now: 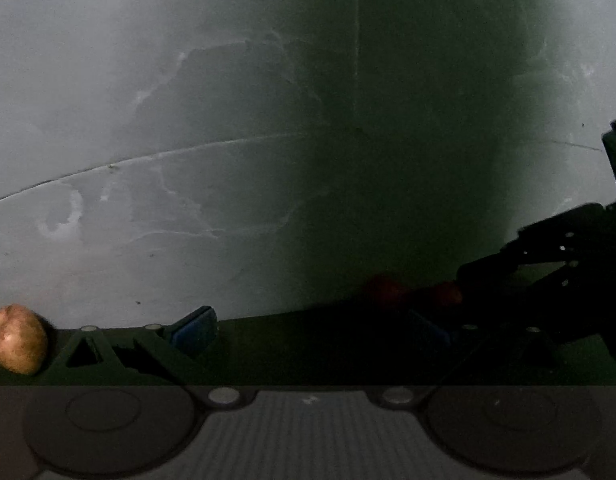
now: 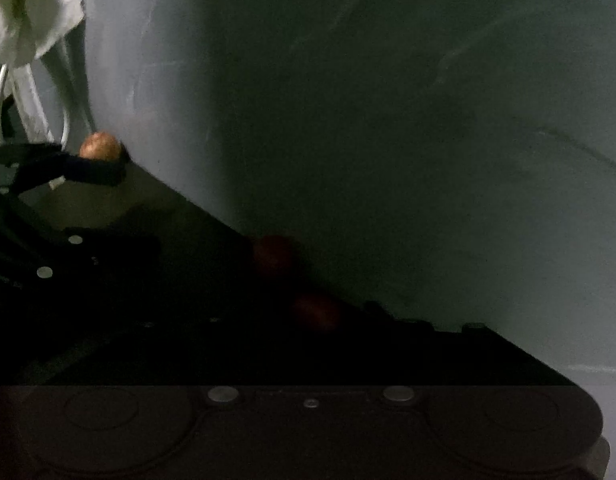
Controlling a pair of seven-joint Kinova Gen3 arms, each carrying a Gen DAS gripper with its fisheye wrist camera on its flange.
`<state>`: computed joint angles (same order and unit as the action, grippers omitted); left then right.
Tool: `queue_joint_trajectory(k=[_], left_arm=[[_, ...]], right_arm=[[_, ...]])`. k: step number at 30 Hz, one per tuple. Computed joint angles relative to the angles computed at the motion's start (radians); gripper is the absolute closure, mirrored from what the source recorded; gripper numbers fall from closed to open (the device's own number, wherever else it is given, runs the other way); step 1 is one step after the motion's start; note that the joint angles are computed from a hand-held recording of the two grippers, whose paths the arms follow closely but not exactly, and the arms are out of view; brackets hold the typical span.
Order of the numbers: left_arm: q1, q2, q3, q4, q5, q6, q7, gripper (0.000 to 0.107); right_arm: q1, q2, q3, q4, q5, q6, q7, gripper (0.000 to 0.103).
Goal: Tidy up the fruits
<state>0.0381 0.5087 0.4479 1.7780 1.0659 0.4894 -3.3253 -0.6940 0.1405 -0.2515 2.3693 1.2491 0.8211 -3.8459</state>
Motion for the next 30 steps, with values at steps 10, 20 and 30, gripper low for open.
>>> queue_joint_trajectory(k=[10, 20, 30], left_arm=[[0.006, 0.035, -0.008, -0.025, -0.041, 0.025, 0.037, 0.005], [0.025, 0.066, 0.017, -0.049, -0.101, 0.012, 0.104, 0.005], [0.051, 0.131, 0.096, -0.06, -0.157, -0.063, 0.136, 0.032]], right_arm=[[0.049, 0.017, 0.026, -0.005, 0.04, -0.077, 0.034, 0.062], [0.02, -0.02, 0.001, 0.005, -0.013, -0.033, 0.053, 0.071], [-0.036, -0.099, -0.057, 0.035, -0.154, 0.082, 0.011, 0.071]])
